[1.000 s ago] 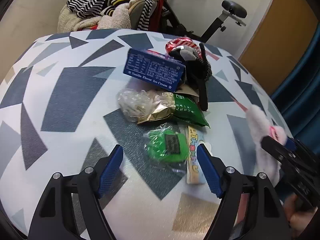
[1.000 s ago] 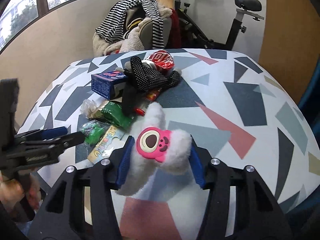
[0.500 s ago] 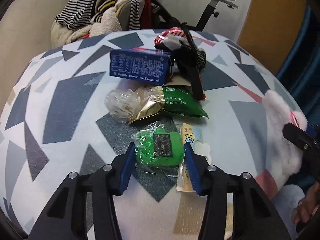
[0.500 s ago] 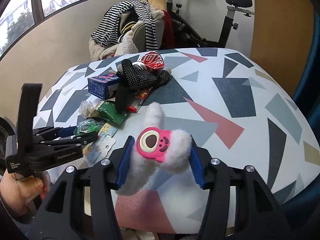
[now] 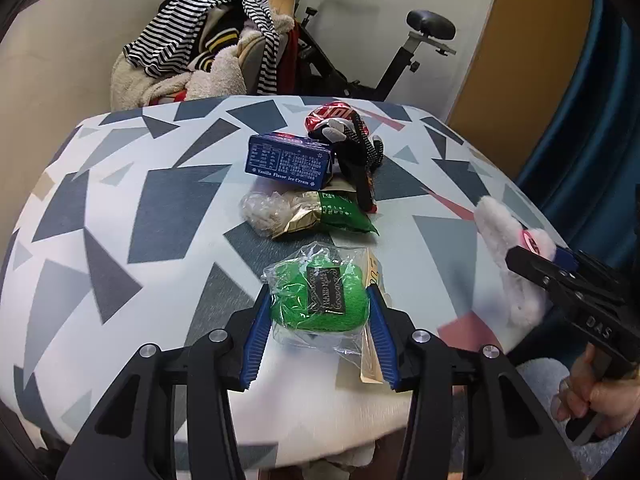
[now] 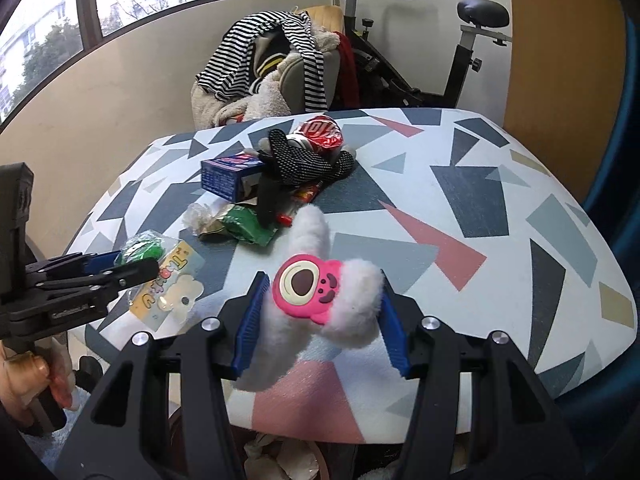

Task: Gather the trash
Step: 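Carry the plush toy and green snack bag over the bin and release both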

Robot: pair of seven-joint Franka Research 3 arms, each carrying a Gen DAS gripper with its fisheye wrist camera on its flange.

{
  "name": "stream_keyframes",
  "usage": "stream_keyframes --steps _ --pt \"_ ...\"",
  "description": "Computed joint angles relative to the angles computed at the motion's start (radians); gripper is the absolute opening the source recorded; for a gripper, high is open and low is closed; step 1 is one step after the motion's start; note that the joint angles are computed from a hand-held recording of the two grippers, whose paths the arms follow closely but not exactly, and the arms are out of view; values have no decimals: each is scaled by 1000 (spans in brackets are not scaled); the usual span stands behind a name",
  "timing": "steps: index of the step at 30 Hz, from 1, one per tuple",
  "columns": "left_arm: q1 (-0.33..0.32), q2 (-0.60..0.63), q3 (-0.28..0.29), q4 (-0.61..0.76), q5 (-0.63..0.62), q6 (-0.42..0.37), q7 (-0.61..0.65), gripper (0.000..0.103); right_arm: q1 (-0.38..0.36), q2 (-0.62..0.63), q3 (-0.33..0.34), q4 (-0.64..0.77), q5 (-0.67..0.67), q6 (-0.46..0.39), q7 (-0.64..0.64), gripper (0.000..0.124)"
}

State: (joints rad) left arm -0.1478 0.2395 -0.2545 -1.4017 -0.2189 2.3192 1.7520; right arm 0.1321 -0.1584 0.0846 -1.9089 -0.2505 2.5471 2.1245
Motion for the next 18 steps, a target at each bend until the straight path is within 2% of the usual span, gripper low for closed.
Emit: stream_keyframes --steps 7,18 --pt "24 -145 16 -165 -90 43 63 46 7 -42 20 -25 -13 -10 0 54" --pt "-13 -339 84 -381 -178 99 119 46 10 -118 60 -99 -21 -18 -14 54"
